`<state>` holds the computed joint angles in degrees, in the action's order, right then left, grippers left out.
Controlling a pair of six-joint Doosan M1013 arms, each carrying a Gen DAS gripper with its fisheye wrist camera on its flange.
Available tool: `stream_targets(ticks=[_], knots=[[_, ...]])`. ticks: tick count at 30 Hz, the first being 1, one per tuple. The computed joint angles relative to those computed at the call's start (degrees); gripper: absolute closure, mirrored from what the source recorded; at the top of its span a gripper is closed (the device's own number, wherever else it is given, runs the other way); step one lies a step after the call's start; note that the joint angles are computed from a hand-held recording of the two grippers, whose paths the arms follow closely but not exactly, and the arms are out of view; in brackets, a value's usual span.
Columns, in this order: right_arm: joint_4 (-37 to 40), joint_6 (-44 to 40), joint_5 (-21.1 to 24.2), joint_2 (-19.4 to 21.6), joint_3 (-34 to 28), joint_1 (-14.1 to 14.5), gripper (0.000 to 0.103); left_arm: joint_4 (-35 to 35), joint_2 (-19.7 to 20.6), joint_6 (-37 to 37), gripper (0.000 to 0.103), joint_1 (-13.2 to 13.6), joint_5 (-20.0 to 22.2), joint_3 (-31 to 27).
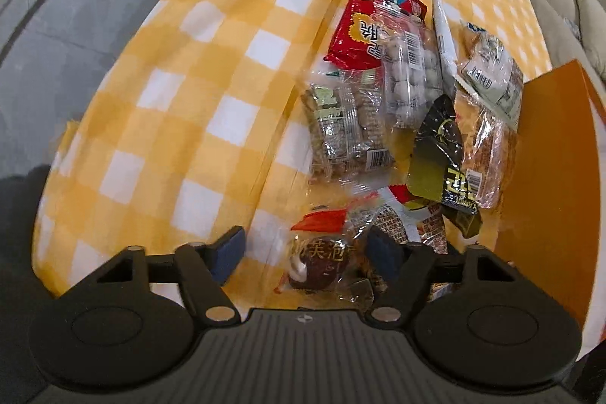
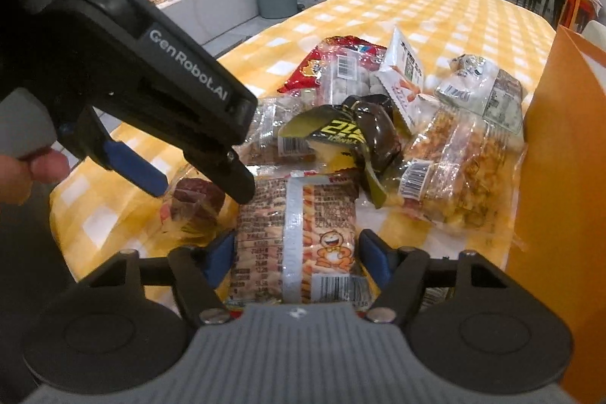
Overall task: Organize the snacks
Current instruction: 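Grasp the peanut bag with the right gripper while the left gripper grasps the bread bun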
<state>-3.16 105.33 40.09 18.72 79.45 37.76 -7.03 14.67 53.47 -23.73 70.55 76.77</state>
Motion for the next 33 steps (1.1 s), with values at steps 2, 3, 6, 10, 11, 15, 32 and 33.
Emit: stream_targets(ticks=[2, 3, 6, 10, 11, 15, 32, 33], knots=[[-0.76, 0.12, -0.12, -0.06, 0.13, 0.12, 0.038, -1.42, -0.38, -0.41, 0.043, 0.61, -0.87, 0.6], [-1.24, -0.03, -0.27, -0.11, 0.22, 0.2, 0.039, -1.51, -0.5, -0.94, 0.044, 0.77, -0.91, 0.72], [-1.64, -0.26, -0.25, -0.24, 0.33, 0.28, 0.04, -0.21, -1.01, -0.92, 0.048, 0.63, -1.45, 1.22], [-0.99, -0.74, -0.57, -0.44, 0.44, 0.31, 0.041, -0.24, -2.03, -1.38, 0.048, 0.68, -2.63, 1.81], [-0.86, -0.86, -0.93, -0.58, 0.55, 0.36, 0.041, -0.05, -2.3, -1.62, 0.048, 0.66, -2.88, 1.87], [0.13, -1.07, -1.89, -1.17, 0.78, 0.49, 0.041, 1.86, -3.6, -3.31, 0.048, 0.41, -3.94, 2.12], [3.29, 5.9, -10.49, -6.17, 2.61, -0.55, 0.041, 9.36, -7.24, -7.88, 0.048, -2.36, -7.72, -0.75], [1.92, 7.33, -11.11, -6.61, 2.82, -0.59, 0.041, 9.75, -7.33, -7.95, 0.048, -2.72, -8.07, -0.95]])
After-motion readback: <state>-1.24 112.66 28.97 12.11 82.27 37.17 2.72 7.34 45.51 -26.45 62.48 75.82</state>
